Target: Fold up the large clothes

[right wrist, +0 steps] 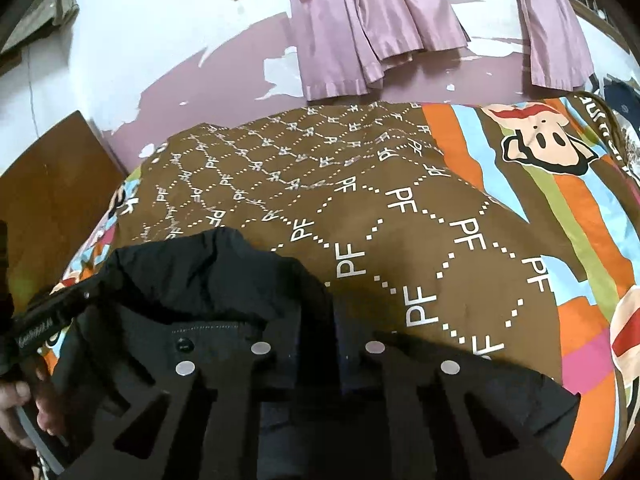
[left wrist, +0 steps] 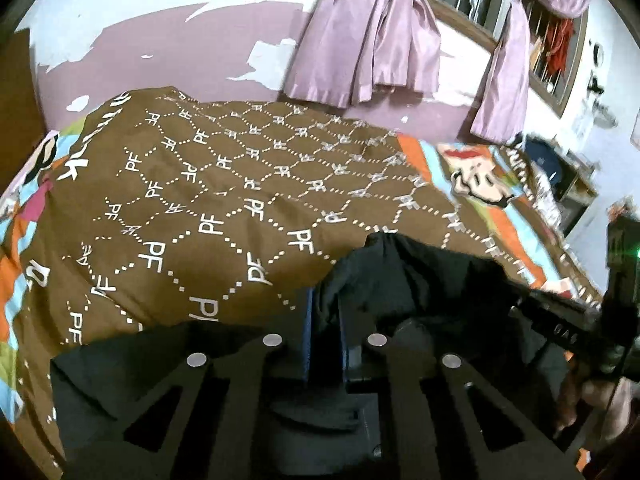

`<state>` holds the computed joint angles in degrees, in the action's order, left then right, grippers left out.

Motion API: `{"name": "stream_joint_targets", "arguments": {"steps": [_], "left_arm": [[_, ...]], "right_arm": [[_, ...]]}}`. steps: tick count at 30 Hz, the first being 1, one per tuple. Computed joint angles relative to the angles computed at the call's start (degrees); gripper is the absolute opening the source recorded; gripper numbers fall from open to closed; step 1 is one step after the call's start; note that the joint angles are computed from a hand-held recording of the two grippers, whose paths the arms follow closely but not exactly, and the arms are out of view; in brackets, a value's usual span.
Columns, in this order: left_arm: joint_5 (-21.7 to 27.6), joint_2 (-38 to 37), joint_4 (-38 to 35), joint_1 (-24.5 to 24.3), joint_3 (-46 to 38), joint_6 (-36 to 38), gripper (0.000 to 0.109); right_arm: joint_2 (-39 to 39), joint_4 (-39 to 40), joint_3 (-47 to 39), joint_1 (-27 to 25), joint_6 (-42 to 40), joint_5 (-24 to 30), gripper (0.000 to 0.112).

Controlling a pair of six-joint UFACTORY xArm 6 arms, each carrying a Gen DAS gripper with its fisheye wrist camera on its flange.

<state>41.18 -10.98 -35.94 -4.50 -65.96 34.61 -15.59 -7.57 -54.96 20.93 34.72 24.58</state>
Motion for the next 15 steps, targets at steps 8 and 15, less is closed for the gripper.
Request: {"name": "stream_joint_targets", "arguments": {"steps": [8, 15], "left_arm": [[2.3, -9.4, -12.9, 5.5, 7.2, 14.0, 0.004], [10.1, -15.7, -5.1, 10.9, 11.9, 9.6, 0.003]], "right_arm": [[-14.3, 14.4, 10.2, 1.0, -9.4, 0.4, 0.008], [-20.3, 10.6, 14.9, 3.8, -9.0, 6.9, 0.007]]}}
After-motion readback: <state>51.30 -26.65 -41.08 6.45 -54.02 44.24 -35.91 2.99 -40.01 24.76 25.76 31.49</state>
